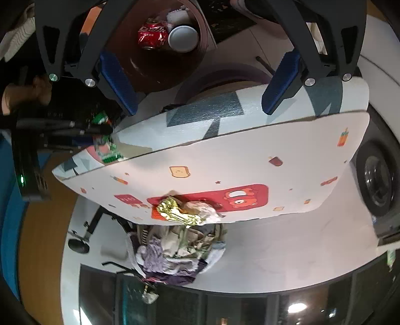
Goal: Collect trash
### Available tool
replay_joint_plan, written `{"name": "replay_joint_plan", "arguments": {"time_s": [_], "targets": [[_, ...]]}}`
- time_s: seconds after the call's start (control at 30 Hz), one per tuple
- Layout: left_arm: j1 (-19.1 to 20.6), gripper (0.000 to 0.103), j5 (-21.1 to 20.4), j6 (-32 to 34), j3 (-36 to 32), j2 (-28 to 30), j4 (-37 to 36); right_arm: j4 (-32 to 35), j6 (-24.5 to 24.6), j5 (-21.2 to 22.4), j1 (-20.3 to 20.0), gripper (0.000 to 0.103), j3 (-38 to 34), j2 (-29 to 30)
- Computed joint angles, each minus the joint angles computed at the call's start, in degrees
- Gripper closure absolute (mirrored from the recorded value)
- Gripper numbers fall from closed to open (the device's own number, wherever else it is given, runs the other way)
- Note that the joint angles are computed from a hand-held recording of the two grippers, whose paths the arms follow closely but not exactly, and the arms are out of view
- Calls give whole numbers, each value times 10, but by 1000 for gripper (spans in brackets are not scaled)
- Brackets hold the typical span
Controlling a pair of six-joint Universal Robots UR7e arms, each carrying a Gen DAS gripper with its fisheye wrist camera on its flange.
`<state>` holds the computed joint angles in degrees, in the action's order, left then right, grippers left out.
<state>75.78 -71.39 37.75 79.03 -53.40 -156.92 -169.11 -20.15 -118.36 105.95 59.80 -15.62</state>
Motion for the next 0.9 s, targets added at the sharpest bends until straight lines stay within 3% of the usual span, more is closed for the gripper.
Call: {"name": "replay_joint_plan", "arguments": {"time_s": [0.4,0.77,0.83,0.9], "targets": [[3,6,34,-15,-13,15,13,95,-23,-8,2,66,-48,32],[7,6,41,-34,-27,22,24,111,-15,-21,1,60,-57,36],[6,6,42,-34,-27,22,25,111,-15,-25,2,55,-59,38],[6,6,44,-34,-28,23,26,112,-13,-34,2,25,-64,42]]}}
